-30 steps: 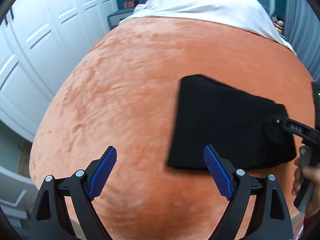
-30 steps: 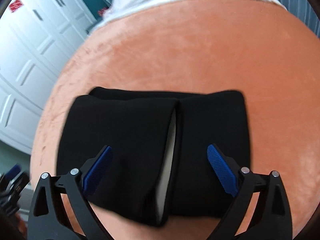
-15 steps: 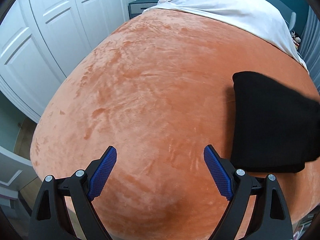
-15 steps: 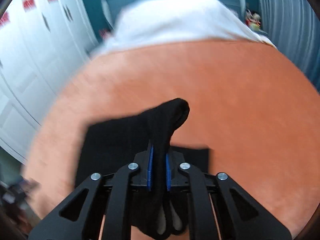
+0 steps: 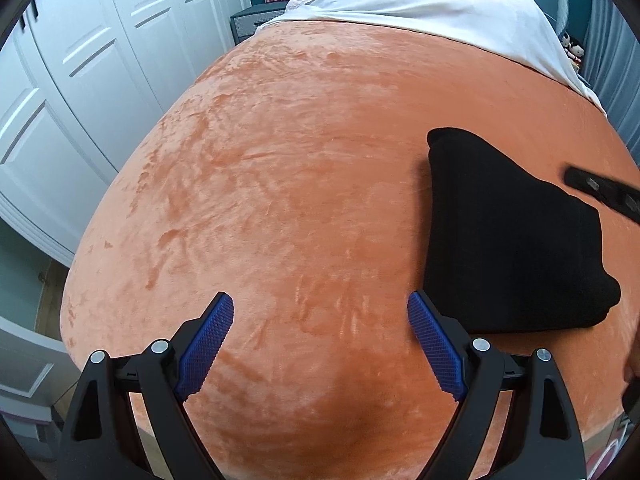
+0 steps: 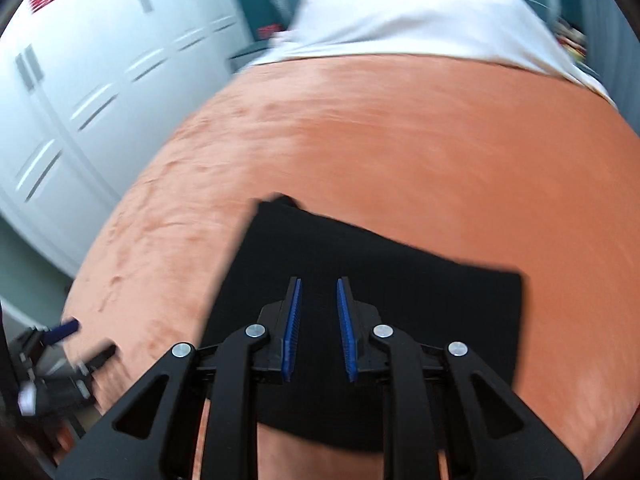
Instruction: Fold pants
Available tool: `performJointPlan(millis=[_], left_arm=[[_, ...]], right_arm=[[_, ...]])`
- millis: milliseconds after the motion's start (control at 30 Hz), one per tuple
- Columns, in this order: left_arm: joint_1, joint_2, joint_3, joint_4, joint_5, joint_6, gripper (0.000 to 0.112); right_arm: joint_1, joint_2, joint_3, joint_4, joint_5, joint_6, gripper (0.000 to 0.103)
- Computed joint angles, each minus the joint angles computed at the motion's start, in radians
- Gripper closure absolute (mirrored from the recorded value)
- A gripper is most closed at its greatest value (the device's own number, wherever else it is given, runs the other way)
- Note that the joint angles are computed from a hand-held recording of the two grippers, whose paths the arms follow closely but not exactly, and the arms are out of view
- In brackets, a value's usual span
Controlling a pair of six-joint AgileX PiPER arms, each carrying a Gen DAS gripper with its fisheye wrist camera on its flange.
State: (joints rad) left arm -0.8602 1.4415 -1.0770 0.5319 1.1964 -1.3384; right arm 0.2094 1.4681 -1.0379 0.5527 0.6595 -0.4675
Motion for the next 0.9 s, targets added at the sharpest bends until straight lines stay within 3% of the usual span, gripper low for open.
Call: performJointPlan(millis=[100,200,267,367,433,467,533,667,733,833,900], left_arm=[[0.013,-0.004,0.006,-0.01,-0.021,0.007,0.026],[0.044,-0.009,0.022,-0.026,-0.05,0.034,0.026],[0.064,-0.01,0.034,-0.036,-0.066,0.048,0.026],[0.094,-0.016,0.06,-0.055,-0.096,0.077,0.026],[0.11,-0.026,0.078,-0.063,-0.105,0.095,0.026],[0.117,-0.036,0.089,-0.066,-0.109,0.097,0.026],[0.128,-0.06,0.109,-0.073,-0.126,0.104,0.026],[0.129,-0.082,0.134,-0.076,-0.14,0.108,0.026],[0.119,-0.078,0.13,-0.084,-0.144,0.11,0.026],[0.07,-0.048,0.082,-0.074,-0.119,0.09,0.026],[0.031,-0.018,0.032,-0.065,-0.089,0.079,0.026]], right_arm=[[0.149,0.152,-0.134,-0.083,-0.065,0.119,0.085],[0.235,0.325,-0.286,-0.194,-0.063,0.276,0.085],[0.27,0.488,-0.419,-0.305,-0.02,0.373,0.085],[0.232,0.671,-0.584,-0.258,0.027,0.37,0.086],[0.224,0.717,-0.667,-0.267,0.07,0.418,0.085],[0.225,0.712,-0.68,-0.277,0.084,0.446,0.085],[0.221,0.617,-0.588,-0.239,0.029,0.416,0.085],[0.18,0.246,-0.188,-0.226,-0.127,0.356,0.083],[0.106,0.081,-0.001,-0.312,-0.166,0.42,0.083],[-0.054,0.072,0.121,-0.471,-0.147,0.448,0.084],[-0.154,0.067,0.161,-0.387,-0.128,0.332,0.084]])
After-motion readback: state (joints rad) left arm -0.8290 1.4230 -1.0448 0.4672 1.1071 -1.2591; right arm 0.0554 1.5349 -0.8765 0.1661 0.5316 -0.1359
